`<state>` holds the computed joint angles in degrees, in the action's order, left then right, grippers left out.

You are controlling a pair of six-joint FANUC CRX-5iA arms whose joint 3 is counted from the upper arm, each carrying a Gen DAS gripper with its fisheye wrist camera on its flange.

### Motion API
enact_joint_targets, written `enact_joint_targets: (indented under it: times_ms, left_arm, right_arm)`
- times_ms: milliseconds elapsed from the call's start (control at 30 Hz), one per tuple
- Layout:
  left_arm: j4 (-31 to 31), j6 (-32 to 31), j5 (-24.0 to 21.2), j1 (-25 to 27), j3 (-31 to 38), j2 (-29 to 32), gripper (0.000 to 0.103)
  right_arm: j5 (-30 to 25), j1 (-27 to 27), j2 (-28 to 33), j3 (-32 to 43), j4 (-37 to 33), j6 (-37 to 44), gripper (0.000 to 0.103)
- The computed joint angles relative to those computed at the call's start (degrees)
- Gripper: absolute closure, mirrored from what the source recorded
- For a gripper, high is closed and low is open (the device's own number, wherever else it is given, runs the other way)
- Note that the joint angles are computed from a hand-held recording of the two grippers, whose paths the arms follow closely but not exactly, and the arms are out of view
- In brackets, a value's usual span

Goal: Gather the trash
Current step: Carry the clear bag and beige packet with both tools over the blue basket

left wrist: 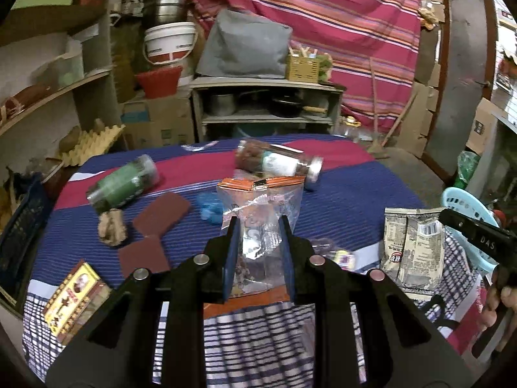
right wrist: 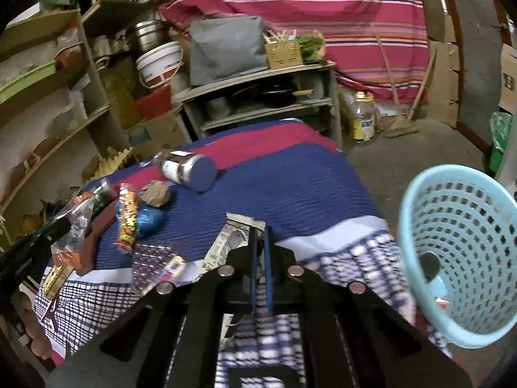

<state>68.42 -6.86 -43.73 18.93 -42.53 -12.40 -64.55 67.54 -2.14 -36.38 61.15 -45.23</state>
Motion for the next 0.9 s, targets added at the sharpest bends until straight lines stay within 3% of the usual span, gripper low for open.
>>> enact_joint_targets:
  times_ms: [133,400,667,900]
  left_arm:
    - [-0.73,1.13,-0.35,-2.23,-1.11,-1.88,0.08]
    - [-0.44,3.23,0.72,-10.74,-2.72,-5.37,0.08]
    - [1.66,5.66,5.17,-25.34,-4.96,-8.45,0.08]
    - [3.63,6.77,11.02,-38.56,-6.39,-7.78,0.08]
  right_arm:
    - [-3.16,2.34,-4.27,-3.96,0.01,-4.08,0.099]
    - [-16.87,10.1,-13.28,-8.88,-2.48,-6.41,0.1]
    - [-36.16,21.37,-24.05,-13.38,-11.32,-8.99,0.1]
    - [-46.53,30.54,-30.6,-16.6,-19.58,-15.72,0.1]
